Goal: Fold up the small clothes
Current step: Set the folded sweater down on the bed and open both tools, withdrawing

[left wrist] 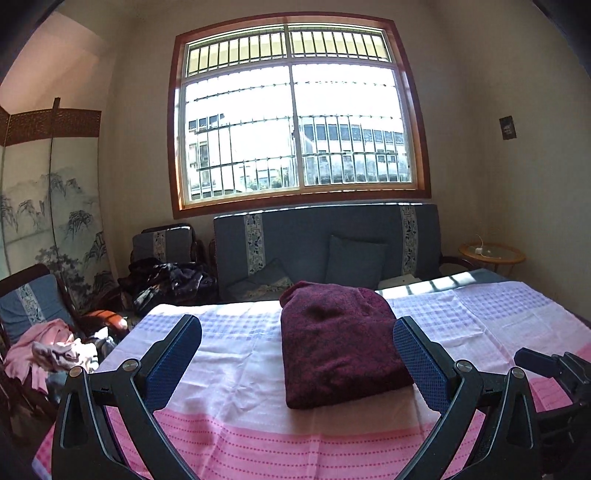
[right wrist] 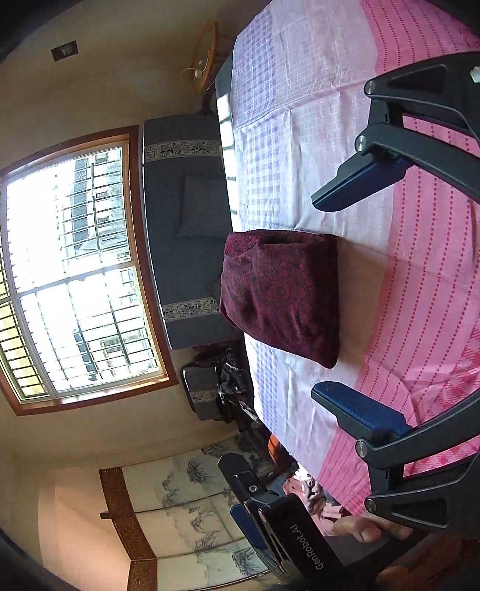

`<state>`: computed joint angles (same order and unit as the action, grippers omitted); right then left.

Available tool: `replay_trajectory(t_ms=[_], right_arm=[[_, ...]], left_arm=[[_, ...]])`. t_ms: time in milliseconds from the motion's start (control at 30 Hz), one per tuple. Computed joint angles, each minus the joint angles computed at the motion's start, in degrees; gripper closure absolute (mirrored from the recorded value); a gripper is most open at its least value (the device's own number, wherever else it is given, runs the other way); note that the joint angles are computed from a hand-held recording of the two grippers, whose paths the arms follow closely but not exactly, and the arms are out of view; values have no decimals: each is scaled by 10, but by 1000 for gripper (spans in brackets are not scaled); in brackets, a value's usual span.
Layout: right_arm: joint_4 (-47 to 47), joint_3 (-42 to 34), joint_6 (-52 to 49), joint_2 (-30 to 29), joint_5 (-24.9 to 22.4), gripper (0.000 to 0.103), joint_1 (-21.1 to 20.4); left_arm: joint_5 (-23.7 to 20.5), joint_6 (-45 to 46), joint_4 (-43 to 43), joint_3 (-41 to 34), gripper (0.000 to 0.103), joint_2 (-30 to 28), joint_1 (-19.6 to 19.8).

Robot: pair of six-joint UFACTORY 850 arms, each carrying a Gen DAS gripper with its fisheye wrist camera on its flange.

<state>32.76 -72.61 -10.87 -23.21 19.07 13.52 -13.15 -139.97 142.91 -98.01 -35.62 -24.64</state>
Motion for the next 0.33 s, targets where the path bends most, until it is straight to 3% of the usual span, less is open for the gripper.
replay_trajectory(t_ms=[233,333], right_arm=[[41,22,-39,21,4,10,13],[40,31,-35,30,4,10,18]], left_arm=[[-20,74,-98,37,0,26,-7],[4,132,-165,37,0,29,-5]])
